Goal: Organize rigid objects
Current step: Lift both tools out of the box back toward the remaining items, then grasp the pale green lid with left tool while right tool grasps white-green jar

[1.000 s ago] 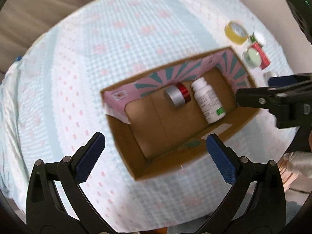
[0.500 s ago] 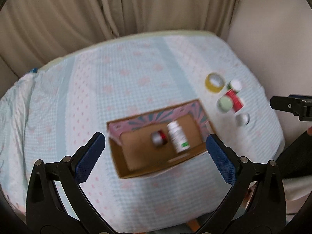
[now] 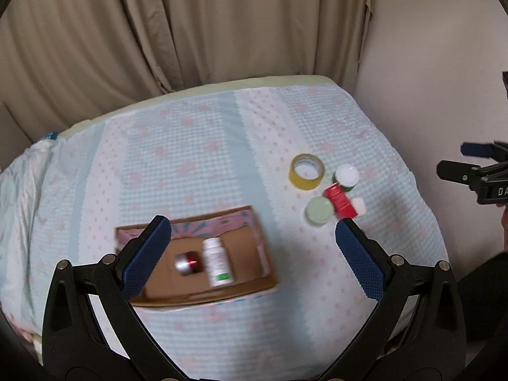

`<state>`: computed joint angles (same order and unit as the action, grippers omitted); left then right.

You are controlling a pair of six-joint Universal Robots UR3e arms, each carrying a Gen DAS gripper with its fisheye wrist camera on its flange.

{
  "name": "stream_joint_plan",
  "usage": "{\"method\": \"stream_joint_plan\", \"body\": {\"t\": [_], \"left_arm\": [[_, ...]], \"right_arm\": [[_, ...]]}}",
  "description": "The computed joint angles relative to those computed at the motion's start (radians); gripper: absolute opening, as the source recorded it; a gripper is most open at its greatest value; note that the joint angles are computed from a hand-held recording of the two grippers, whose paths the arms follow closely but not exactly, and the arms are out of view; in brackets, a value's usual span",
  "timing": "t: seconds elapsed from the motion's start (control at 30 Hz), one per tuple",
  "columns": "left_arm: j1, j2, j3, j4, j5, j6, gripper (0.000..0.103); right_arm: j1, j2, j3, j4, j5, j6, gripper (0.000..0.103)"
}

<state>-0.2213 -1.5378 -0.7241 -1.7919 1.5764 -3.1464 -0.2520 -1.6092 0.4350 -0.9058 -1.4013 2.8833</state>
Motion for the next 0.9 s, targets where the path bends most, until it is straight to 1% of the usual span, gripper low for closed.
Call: {"method": "stream_joint_plan", "body": {"t": [0.03, 0.07, 0.13, 0.2, 0.27, 0.33, 0.4, 0.6, 0.77, 0.9], "left_arm": [[-0.084, -0.050, 0.017, 0.026, 0.060, -0.074, 0.103], [-0.130, -0.084, 0.031, 0.037, 0.086, -0.118, 0.103], [-0.199, -0.139, 0.046, 0.063, 0.122, -0.191, 0.103], [-0.257, -0.198, 0.060, 0.091, 0.141, -0.249, 0.103], [-0.293, -0.235, 0.041, 0.130, 0.163, -0.278, 0.103], [-0.320, -0.293, 0.054, 0.139, 0.171, -0.297, 0.103], [-0.330, -0.328, 0.025, 0.178, 0.160, -0.305, 0.103], [-0.345, -0.382, -0.190, 0.405, 0.125, -0.275, 0.103], [-0.351, -0.472, -0.337, 0.586, 0.099, -0.266, 0.103], [-0.357, -0.568, -0.374, 0.680, 0.104, -0.259, 0.103]], "right_arm": [[-0.064, -0.035, 0.072, -0.028, 0.040, -0.092, 0.103], [-0.132, -0.064, 0.145, -0.057, 0.083, -0.200, 0.103], [-0.198, -0.074, 0.216, -0.086, 0.114, -0.329, 0.103], [-0.238, -0.060, 0.260, -0.111, 0.136, -0.423, 0.103], [-0.278, -0.048, 0.292, -0.125, 0.174, -0.491, 0.103], [-0.305, -0.042, 0.358, -0.176, 0.212, -0.536, 0.103], [-0.312, -0.037, 0.427, -0.245, 0.222, -0.548, 0.103], [-0.313, -0.006, 0.610, -0.447, 0.252, -0.576, 0.103], [-0.281, 0.063, 0.747, -0.612, 0.215, -0.641, 0.103], [-0.242, 0.107, 0.895, -0.789, 0.165, -0.738, 0.103]]}}
